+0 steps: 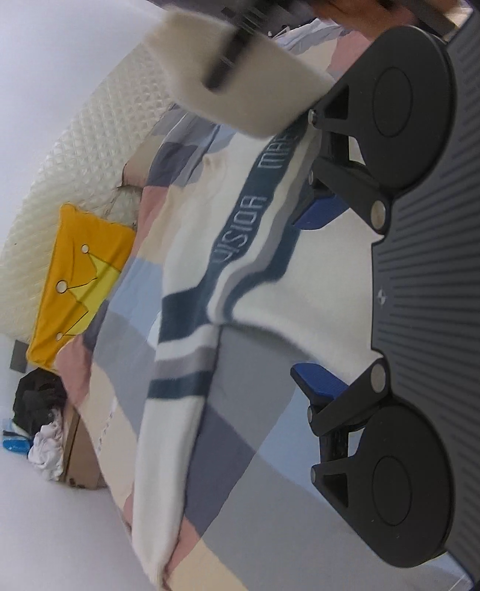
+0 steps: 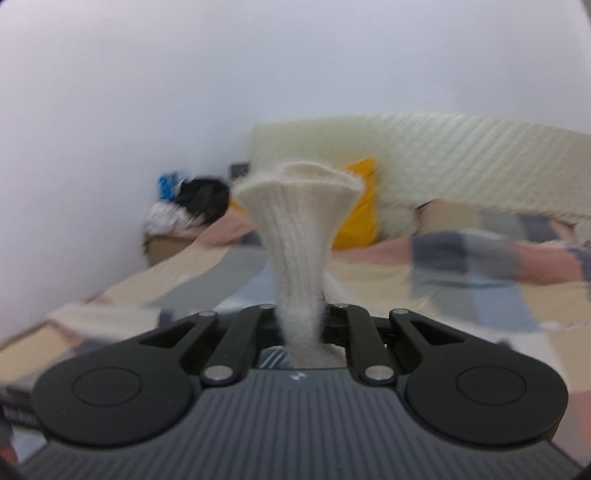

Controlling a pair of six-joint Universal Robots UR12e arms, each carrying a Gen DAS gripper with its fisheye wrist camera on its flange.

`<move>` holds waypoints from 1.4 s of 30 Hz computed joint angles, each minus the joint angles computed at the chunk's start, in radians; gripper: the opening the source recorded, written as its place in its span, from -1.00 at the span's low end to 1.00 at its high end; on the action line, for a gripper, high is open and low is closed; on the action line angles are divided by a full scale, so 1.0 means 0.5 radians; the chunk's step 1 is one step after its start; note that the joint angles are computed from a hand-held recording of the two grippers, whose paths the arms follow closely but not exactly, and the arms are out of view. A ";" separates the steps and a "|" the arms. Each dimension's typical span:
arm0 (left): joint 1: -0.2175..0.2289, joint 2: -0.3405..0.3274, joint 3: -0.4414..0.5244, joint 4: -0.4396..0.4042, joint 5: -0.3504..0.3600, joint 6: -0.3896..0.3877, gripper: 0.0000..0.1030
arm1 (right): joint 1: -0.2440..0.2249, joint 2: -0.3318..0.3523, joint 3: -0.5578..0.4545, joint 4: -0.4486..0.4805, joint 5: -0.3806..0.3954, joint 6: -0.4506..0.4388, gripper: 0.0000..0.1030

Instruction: Fold large clothes

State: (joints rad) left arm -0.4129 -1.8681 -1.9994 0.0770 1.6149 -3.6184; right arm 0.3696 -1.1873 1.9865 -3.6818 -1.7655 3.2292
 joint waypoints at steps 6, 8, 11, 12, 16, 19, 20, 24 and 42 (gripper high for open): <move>0.019 -0.032 0.025 -0.048 -0.004 -0.138 0.61 | 0.054 0.105 0.049 0.074 0.031 0.072 -0.77; 0.029 -0.043 0.034 -0.066 -0.043 -0.139 0.61 | 0.068 0.130 0.065 0.103 0.038 0.007 -0.77; 0.027 -0.065 0.040 -0.045 0.001 -0.136 0.62 | 0.120 0.178 0.038 0.169 -0.027 -0.138 -0.76; 0.024 -0.072 0.050 -0.074 0.018 -0.134 0.62 | 0.120 0.178 0.039 0.208 -0.010 -0.145 -0.75; 0.026 -0.096 0.072 -0.120 -0.002 -0.146 0.62 | 0.132 0.202 0.021 0.282 0.005 -0.162 -0.74; 0.020 -0.101 0.069 -0.087 -0.001 -0.137 0.62 | 0.122 0.194 0.021 0.312 0.049 -0.138 -0.72; 0.020 -0.103 0.066 -0.068 -0.013 -0.141 0.62 | 0.114 0.182 0.025 0.331 0.082 -0.117 -0.67; 0.021 -0.106 0.044 0.054 -0.054 -0.185 0.62 | 0.079 0.140 0.079 0.363 0.301 -0.100 -0.10; 0.005 -0.175 0.039 0.286 -0.313 -0.155 0.13 | -0.001 -0.110 0.172 0.674 0.653 0.271 -0.04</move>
State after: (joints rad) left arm -0.4106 -1.9556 -1.9798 0.2199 1.4584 -3.6958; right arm 0.3689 -1.2423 2.0726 -3.3448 -1.4390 3.3646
